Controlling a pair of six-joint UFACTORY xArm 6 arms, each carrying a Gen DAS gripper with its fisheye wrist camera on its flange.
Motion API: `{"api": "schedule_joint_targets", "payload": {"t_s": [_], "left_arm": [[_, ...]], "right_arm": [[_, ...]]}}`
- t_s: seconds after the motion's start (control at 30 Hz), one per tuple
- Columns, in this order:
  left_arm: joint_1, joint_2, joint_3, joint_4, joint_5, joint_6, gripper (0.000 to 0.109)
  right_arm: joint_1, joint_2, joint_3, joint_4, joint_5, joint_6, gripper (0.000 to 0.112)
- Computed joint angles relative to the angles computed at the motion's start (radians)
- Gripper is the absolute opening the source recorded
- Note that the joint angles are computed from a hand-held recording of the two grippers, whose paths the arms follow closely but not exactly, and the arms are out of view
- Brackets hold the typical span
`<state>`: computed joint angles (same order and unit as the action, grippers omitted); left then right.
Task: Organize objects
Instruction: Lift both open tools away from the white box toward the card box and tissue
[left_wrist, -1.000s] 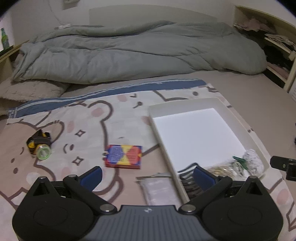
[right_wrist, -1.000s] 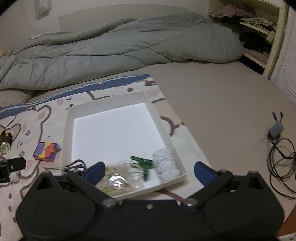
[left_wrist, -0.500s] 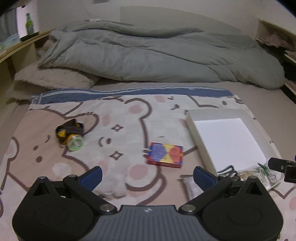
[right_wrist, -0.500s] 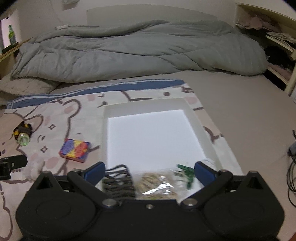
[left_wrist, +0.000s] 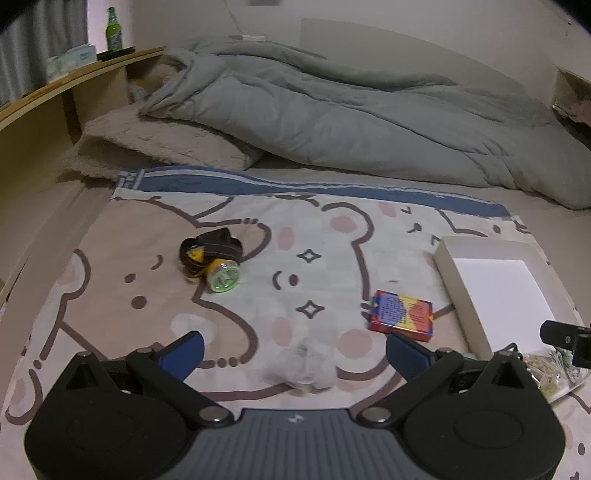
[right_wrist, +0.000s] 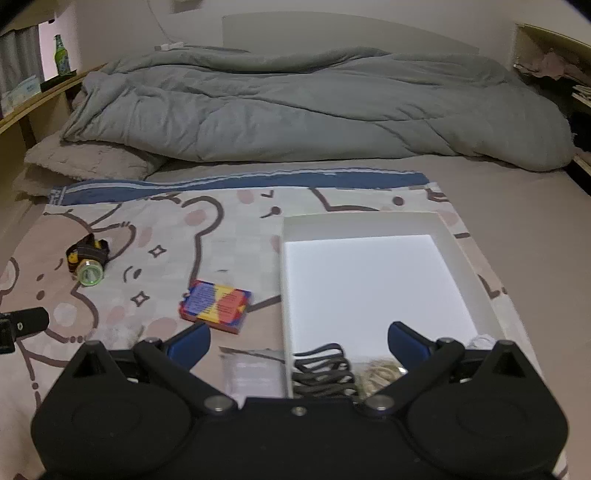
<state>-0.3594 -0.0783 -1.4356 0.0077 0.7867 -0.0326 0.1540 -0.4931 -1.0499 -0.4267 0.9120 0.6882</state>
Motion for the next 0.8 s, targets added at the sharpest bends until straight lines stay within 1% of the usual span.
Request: {"api": "schedule_joint_targets", "payload": {"t_s": [0.13, 0.37, 0.57, 0.6, 0.7, 0.8], "left_arm": [[0.014, -0.001, 0.008, -0.019, -0.009, 0.015, 0.103], [0.014, 0.005, 0.022, -0.019, -0.03, 0.037, 0.103], [0.004, 0.016, 0.029, 0.012, -0.049, 0.001, 0.103], [0.001, 0.018, 0.033, 0.018, -0.056, -0.006, 0.103], [-0.008, 0.026, 0.058, 0.032, -0.093, -0.011, 0.102], [-0.018, 0.051, 0.056, 0.032, -0.086, 0.025, 0.097]], "right_arm": [[0.021, 0.03, -0.018, -0.01, -0.014, 0.018, 0.103], [0.042, 0.096, -0.061, -0.007, -0.022, 0.042, 0.103], [0.052, 0.143, -0.083, -0.026, -0.031, 0.082, 0.103], [0.052, 0.148, -0.082, -0.029, -0.038, 0.09, 0.103], [0.053, 0.157, -0.069, -0.064, -0.08, 0.171, 0.103], [0.049, 0.18, -0.07, -0.058, -0.12, 0.219, 0.103]]}}
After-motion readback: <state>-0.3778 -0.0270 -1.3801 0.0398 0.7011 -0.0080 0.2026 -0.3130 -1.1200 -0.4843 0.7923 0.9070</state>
